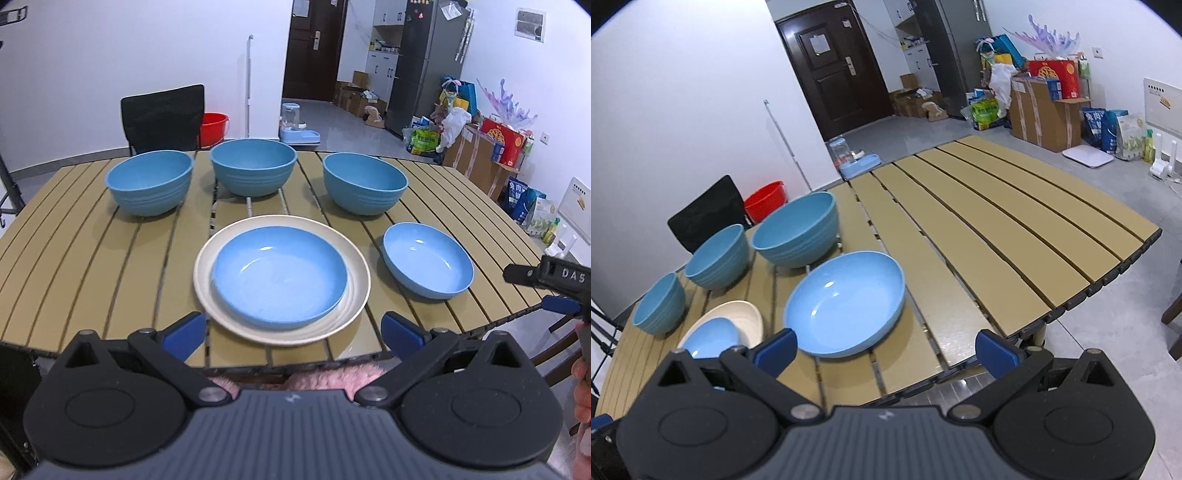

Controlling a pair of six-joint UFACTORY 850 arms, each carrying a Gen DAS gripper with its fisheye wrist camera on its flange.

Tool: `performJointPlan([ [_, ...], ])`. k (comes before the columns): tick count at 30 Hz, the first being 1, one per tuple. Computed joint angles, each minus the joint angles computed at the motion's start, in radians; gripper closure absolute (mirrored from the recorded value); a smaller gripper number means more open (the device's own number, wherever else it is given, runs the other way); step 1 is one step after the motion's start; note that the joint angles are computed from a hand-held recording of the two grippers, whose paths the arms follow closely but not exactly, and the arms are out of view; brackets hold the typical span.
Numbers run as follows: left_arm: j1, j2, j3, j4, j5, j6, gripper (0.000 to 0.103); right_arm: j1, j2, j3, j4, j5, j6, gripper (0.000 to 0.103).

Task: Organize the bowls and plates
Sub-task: 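Move both tools to the second light blue shallow dish beside the stack, then close the left gripper on the second dish rim while the right gripper closes beside it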

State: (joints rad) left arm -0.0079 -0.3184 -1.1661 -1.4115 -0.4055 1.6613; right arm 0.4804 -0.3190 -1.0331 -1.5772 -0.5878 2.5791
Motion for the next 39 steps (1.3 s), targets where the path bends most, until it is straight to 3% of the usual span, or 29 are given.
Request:
performJointPlan([
  [9, -0.083, -0.095, -0.126, 0.112, 0.023, -0.132, 0.000, -0.062, -0.052, -0.031, -0.033, 0.062, -0.012, 0.012],
  [15, -0.143, -0.191, -0.262, 0.303, 0.016, -0.337, 0.000, -0.115, -0.093, -0.075, -0.062, 0.129, -0.038, 0.023],
  [18, -0.175, -0.251, -0.354, 0.483, 0.008, -0.514, 0.001, -0.140, -0.111, -0.095, -0.054, 0.170, -0.058, 0.029],
  [20, -0.193, -0.298, -0.430, 0.602, -0.030, -0.631, 0.009, -0.156, -0.118, -0.105, -0.055, 0.203, -0.056, 0.031],
  [23, -0.219, -0.364, -0.532, 0.739, -0.067, -0.761, 0.012, -0.175, -0.127, -0.117, -0.041, 0.230, -0.069, 0.031],
  [27, -0.247, -0.444, -0.649, 0.880, -0.114, -0.902, 0.025, -0.199, -0.136, -0.126, -0.065, 0.270, -0.050, 0.043],
  [30, -0.261, -0.488, -0.708, 0.945, -0.142, -0.965, 0.026, -0.210, -0.147, -0.135, -0.083, 0.293, -0.040, 0.050],
  [34, -0.275, -0.550, -0.797, 1.032, -0.192, -1.074, 0.038, -0.222, -0.161, -0.141, -0.133, 0.321, 0.008, 0.064],
  [36, -0.277, -0.579, -0.838, 1.066, -0.219, -1.132, 0.041, -0.225, -0.167, -0.144, -0.152, 0.331, 0.031, 0.066],
  [39, -0.281, -0.615, -0.890, 1.098, -0.262, -1.178, 0.056, -0.229, -0.170, -0.138, -0.221, 0.337, 0.110, 0.071],
])
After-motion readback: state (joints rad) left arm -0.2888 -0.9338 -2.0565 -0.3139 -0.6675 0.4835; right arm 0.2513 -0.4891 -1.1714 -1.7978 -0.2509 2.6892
